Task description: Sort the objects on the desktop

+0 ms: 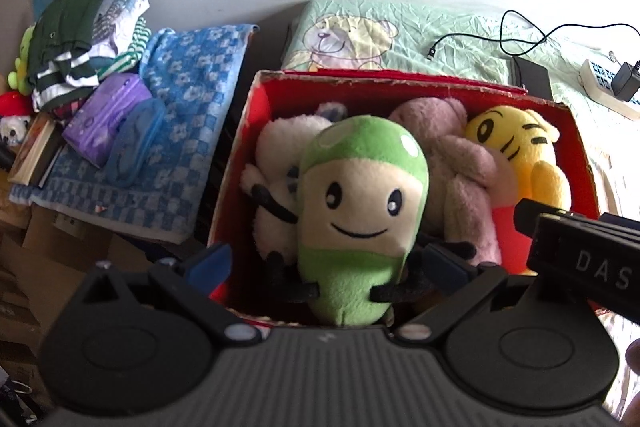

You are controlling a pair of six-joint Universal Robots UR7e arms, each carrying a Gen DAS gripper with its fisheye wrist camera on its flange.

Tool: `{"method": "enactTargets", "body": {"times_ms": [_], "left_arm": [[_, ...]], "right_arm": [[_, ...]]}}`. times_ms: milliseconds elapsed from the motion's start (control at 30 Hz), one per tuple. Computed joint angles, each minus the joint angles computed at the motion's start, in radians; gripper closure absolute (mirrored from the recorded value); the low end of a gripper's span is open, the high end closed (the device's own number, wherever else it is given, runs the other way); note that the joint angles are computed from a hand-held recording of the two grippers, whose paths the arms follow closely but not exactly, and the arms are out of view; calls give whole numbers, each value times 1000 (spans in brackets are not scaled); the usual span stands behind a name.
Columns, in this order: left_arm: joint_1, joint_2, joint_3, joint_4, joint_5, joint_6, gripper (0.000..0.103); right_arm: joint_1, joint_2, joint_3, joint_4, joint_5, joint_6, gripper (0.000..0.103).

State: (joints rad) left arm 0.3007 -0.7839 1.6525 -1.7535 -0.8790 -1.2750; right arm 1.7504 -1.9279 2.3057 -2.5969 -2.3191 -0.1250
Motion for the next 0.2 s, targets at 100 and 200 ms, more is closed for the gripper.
{"method": "enactTargets", "body": {"times_ms": [100,200], "left_arm": [[-8,11,-12,38,31,-19,1],[-9,13,-14,49,44,-25,1]], "right_arm": [[1,6,-1,-3,1,12,27],[5,14,2,-14,-6,18,26]]}}
